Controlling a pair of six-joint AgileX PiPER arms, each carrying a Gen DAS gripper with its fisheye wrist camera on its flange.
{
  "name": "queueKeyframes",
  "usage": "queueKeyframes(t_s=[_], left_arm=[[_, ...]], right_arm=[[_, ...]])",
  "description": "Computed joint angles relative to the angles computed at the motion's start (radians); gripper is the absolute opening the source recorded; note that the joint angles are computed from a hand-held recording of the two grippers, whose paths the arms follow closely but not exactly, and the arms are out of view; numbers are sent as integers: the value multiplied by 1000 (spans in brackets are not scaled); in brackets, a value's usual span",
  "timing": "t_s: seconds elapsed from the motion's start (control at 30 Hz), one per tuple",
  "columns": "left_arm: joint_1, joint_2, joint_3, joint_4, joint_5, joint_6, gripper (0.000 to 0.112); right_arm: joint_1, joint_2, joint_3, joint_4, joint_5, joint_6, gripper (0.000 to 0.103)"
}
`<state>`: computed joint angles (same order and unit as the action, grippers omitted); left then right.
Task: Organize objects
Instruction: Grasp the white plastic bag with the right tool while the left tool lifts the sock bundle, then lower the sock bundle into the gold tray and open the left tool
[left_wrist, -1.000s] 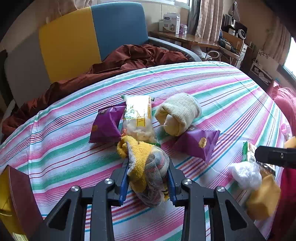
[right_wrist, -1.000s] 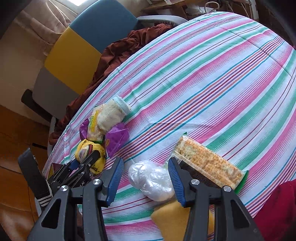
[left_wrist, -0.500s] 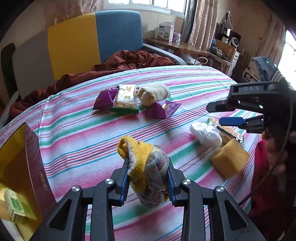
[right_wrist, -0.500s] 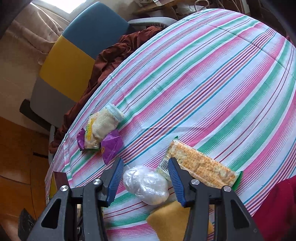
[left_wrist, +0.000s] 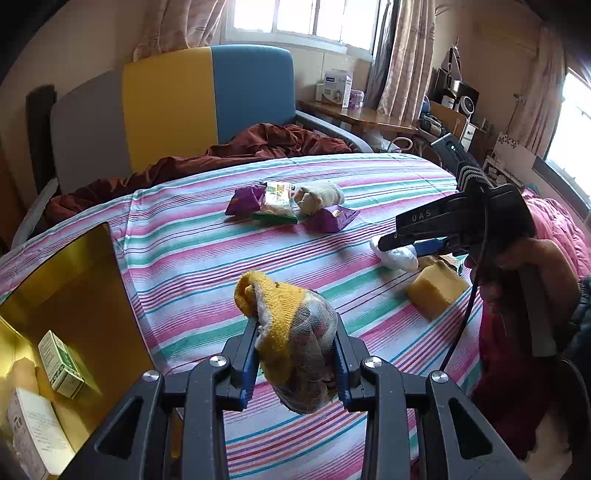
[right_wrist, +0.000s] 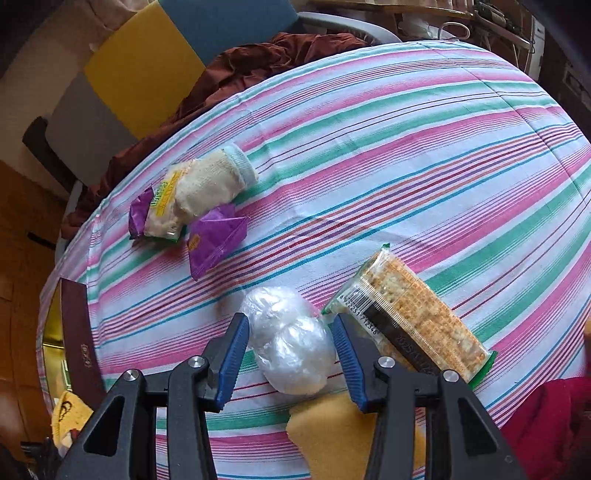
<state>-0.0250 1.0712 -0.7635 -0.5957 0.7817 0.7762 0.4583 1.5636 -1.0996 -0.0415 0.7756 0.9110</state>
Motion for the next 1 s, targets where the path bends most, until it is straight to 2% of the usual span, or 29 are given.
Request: queueKeyframes(t_s=[0.1,0.17,0.33,0.4,0.57,0.73,1.0], left_arm=[[96,-19,3,-52,55,71,34],[168,-25,4,-86,93,122,34],[409,-19,-6,-160,211,264,34],[540,8,-36,-189,275,327,34],[788,142,-169,-225,343,397,34],[873,290,-291,-216,268,372,34],[867,417,-373,-173,122,340,34]], right_arm=[[27,36,-37,-49,46,15,47],[48,52,-55,-79,64,16,39],[96,82,-96,-146,102,31,36],[107,83,-96,-157,102,26,36],[146,89,-114,-200,103,26,36],[168,96,-132,-230,101,13,36],[218,112,-161,-277,123,8,36]])
